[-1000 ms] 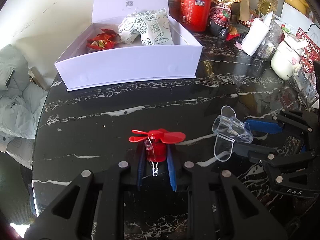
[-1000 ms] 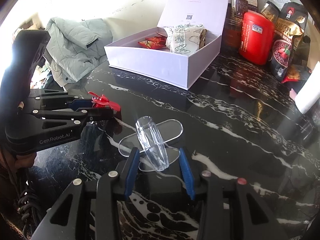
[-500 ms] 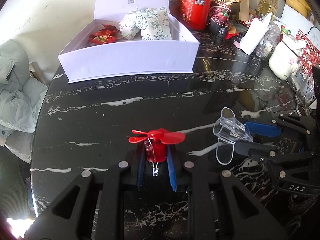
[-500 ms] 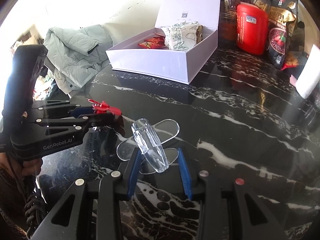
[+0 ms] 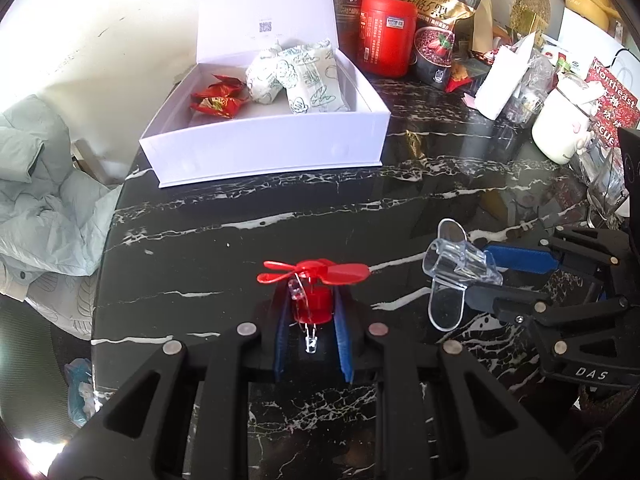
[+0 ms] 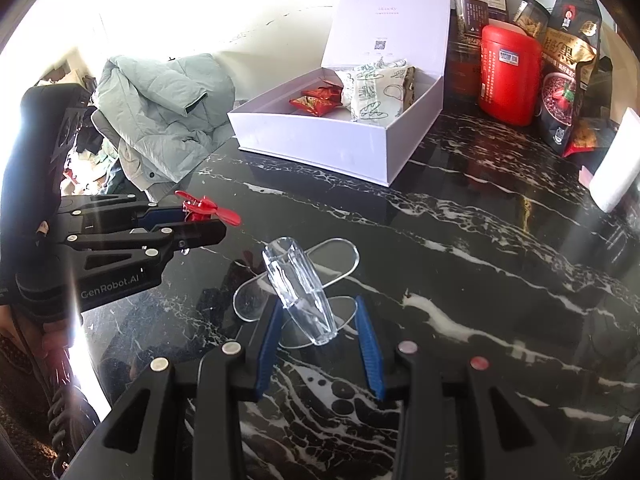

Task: Organize objects
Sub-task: 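Lift the red pinwheel and clear plastic piece off the table with both tools, then carry the pinwheel and clear plastic piece over the lavender box with both tools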

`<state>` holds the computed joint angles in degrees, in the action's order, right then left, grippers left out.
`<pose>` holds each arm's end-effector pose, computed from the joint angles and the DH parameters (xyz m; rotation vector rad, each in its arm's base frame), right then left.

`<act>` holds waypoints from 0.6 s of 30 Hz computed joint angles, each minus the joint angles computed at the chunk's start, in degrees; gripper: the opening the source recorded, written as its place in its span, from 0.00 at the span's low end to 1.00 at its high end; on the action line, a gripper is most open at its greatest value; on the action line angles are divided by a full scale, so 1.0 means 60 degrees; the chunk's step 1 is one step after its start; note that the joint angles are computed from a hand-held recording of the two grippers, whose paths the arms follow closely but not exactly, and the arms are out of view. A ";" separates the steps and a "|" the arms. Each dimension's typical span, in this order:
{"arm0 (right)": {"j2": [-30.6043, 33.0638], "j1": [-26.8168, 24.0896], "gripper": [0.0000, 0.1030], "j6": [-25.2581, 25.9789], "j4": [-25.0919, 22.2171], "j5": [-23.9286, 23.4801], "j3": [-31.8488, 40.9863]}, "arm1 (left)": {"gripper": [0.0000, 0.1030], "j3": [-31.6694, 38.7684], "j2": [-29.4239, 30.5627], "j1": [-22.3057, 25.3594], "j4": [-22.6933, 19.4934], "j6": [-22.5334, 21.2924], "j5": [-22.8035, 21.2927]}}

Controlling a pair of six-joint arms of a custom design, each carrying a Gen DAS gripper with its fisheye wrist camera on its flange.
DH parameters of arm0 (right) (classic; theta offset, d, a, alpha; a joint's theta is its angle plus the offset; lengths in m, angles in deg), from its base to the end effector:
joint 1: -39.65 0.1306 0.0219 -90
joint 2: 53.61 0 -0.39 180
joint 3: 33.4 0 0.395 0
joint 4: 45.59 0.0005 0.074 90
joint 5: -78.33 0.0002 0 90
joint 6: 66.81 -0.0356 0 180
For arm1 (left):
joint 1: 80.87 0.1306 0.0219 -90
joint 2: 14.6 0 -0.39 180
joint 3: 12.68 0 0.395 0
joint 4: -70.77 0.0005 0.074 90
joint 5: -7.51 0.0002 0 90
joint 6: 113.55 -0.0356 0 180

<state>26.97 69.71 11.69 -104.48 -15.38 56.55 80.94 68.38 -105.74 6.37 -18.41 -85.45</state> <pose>0.3615 0.2113 0.4962 -0.4281 2.4367 0.3985 0.3880 -0.1784 0.5021 0.4097 2.4801 -0.1502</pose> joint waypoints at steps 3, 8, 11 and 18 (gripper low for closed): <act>0.0025 0.0037 0.36 0.0097 -0.0090 0.0043 0.0168 | 0.19 0.0075 -0.0046 -0.0013 -0.0033 -0.0003 -0.0061; -0.0042 0.0121 0.36 0.0279 -0.0136 0.0181 0.0422 | 0.19 0.0309 -0.0073 -0.0045 -0.0151 -0.0016 -0.0250; -0.0085 0.0141 0.36 0.0395 -0.0145 0.0265 0.0571 | 0.19 0.0531 -0.0048 -0.0064 -0.0267 0.0038 -0.0324; -0.0240 0.0189 0.36 0.0608 -0.0198 0.0320 0.0842 | 0.19 0.0933 -0.0071 -0.0230 -0.0371 0.0078 -0.0682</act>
<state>25.53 70.85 15.33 -105.67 -13.46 61.60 86.53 67.96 -107.12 4.14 -17.94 -89.54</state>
